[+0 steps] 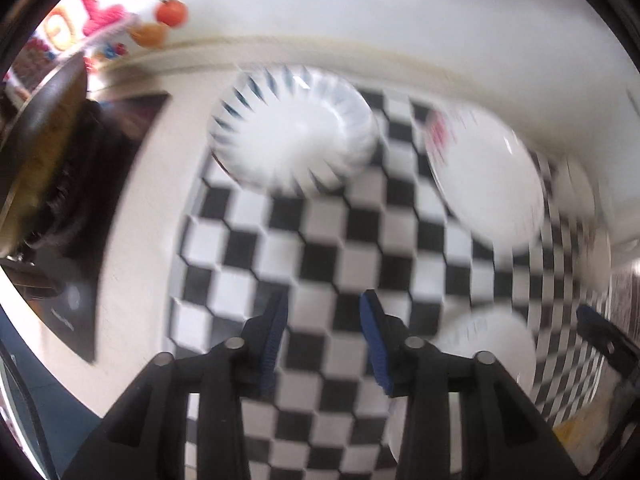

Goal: Organize plates and bowls

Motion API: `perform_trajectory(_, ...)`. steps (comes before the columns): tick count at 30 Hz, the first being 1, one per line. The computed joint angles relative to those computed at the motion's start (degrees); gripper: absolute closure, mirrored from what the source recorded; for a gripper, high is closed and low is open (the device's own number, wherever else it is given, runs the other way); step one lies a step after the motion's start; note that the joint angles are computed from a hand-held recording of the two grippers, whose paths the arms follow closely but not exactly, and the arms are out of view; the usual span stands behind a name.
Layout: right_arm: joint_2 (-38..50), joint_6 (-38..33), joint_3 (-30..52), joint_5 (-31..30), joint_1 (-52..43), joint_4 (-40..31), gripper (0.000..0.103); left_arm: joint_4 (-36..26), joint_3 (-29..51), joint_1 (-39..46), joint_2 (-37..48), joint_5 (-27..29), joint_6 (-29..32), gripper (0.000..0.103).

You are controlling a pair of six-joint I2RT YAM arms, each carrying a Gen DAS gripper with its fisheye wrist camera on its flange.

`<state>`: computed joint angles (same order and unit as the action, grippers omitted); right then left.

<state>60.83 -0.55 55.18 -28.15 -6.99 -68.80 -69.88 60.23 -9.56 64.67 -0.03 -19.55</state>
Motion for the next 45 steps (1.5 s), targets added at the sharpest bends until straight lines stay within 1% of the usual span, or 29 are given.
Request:
perform_trajectory(2,5.91,8.06,4.33,1.52,9.37,5.20,0.014,2.23,0.61,5.23,1.51,0.65,3.90,0.059)
perform_trajectory(4,11.69,12.65,7.80,3.91,15.25,9.58,0.014,2.81,3.05,11.93,4.73,2.41,9.02,0.059)
perform_trajectory(6,18.20,16.37,11.50,6.43,17.91,12.34,0.014,4.74,4.86,16.84,9.72,4.73,12.04,0.059)
perform_trajectory(8,25.94,18.91,15.73,7.28,17.28,14.09,0.014,5.73,6.25,18.08,12.89,6.31,12.76,0.059)
perform_trajectory(11,33.32,18.57,19.81,9.02,13.74,13.63,0.014,7.63,8.60,16.10,17.78,8.61,11.94,0.059)
perform_trajectory(13,37.61,18.05,23.13,11.76,11.34,12.69,0.014,8.42,10.96,13.67,21.20,10.75,11.34,0.059)
perform_trajectory(15,39.77,17.26,24.61,13.29,9.18,12.25,0.014,8.87,14.51,10.20,25.87,12.47,10.69,0.059)
perform_trajectory(18,43.03,16.07,26.91,15.17,5.18,11.42,0.014,8.60,21.58,4.40,33.70,14.66,10.11,0.059)
perform_trajectory(21,44.89,15.54,27.61,16.12,2.30,11.37,0.014,7.06,30.78,-0.98,43.49,15.63,11.24,0.059)
perform_trajectory(25,47.89,14.93,27.12,14.17,-1.38,12.24,0.014,5.07,40.33,-5.21,53.75,14.09,12.88,0.059)
perform_trajectory(28,49.25,14.25,25.86,11.78,-2.94,14.01,0.015,3.26,45.96,-7.16,59.46,12.75,13.42,0.059)
perform_trajectory(30,50.77,13.56,25.77,9.45,-3.61,14.57,0.016,1.92,49.44,-8.26,62.78,12.45,13.71,0.059)
perform_trajectory(32,51.67,12.97,24.99,7.06,-4.19,15.00,0.020,1.42,51.13,-9.02,64.92,12.17,14.24,0.059)
perform_trajectory(34,53.20,12.09,24.81,3.88,-5.02,15.27,0.030,-0.13,54.13,-9.57,67.82,12.37,14.41,0.059)
perform_trajectory(35,53.89,11.22,24.83,2.30,-5.84,14.81,0.030,-0.39,54.76,-9.76,68.48,12.22,14.12,0.061)
perform_trajectory(36,53.38,11.04,24.24,1.55,-6.28,15.84,0.037,0.15,55.06,-10.07,68.46,12.25,14.02,0.061)
perform_trajectory(37,53.81,10.50,24.61,0.47,-6.60,15.64,0.040,-0.81,56.36,-10.24,69.28,12.68,14.09,0.063)
perform_trajectory(38,54.23,10.11,24.95,0.21,-6.75,15.38,0.041,-0.48,56.31,-10.59,69.25,12.36,13.81,0.070)
perform_trajectory(39,54.20,9.25,24.96,0.31,-6.91,15.47,0.048,-0.25,56.25,-11.23,69.09,11.41,13.40,0.070)
perform_trajectory(40,53.99,8.65,24.81,1.55,-6.82,15.80,0.060,0.43,55.71,-11.74,68.74,10.45,13.06,0.070)
perform_trajectory(41,53.69,7.61,24.61,3.50,-6.86,16.10,0.066,2.03,54.07,-12.19,67.65,9.52,12.72,0.070)
perform_trajectory(42,53.58,6.70,24.47,4.26,-6.98,16.09,0.075,3.25,52.72,-12.34,66.86,9.44,12.23,0.070)
perform_trajectory(43,53.50,5.99,24.31,4.75,-6.93,16.22,0.083,4.23,51.37,-12.08,66.07,10.18,11.77,0.071)
perform_trajectory(44,53.31,4.79,23.87,4.45,-7.43,16.48,0.083,4.84,50.33,-11.63,65.42,11.04,10.98,0.075)
perform_trajectory(45,53.20,4.38,23.87,3.33,-8.05,16.14,0.085,5.18,49.17,-10.94,64.54,11.87,10.51,0.076)
